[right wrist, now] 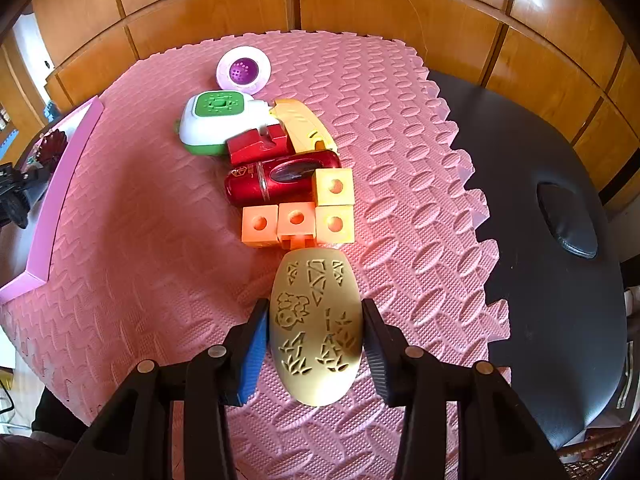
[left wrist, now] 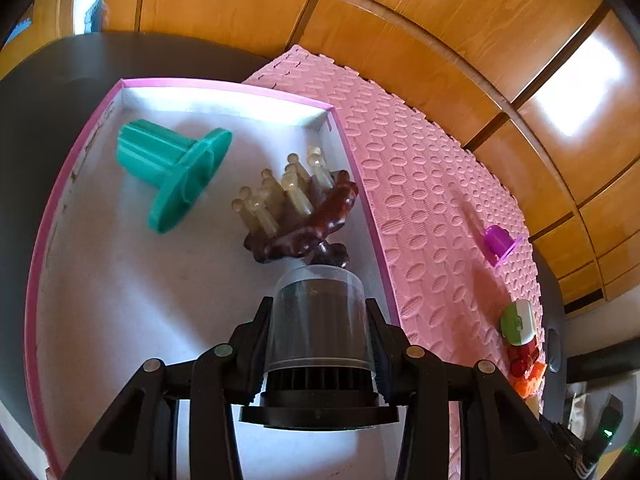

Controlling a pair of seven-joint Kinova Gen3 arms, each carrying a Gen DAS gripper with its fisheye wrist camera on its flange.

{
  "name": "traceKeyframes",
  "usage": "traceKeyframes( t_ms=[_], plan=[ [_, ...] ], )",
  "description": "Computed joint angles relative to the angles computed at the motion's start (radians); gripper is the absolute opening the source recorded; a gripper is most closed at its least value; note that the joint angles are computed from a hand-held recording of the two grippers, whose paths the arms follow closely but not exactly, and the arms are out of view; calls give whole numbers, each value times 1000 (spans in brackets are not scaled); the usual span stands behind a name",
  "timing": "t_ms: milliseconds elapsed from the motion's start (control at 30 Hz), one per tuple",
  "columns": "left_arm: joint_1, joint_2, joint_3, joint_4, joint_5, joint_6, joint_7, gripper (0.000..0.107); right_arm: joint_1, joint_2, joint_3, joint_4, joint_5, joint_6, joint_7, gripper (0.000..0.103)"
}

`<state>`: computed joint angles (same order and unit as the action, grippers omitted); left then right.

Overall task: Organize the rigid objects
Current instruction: 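Carry the black cup into the tray and open the left gripper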

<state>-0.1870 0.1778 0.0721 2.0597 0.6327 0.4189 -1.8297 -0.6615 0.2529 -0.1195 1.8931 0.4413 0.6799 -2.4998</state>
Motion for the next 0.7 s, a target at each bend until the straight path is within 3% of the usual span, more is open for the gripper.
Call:
traceKeyframes(
  t_ms=[400,700],
  plan=[
    [46,12,2,-18,-102,-28,90,43,1,0,-1,0,0,-3,7,46],
    [27,10,16,-15,-85,-23,66,44,-3,2,1,-1,7,-5,3,47]
  ],
)
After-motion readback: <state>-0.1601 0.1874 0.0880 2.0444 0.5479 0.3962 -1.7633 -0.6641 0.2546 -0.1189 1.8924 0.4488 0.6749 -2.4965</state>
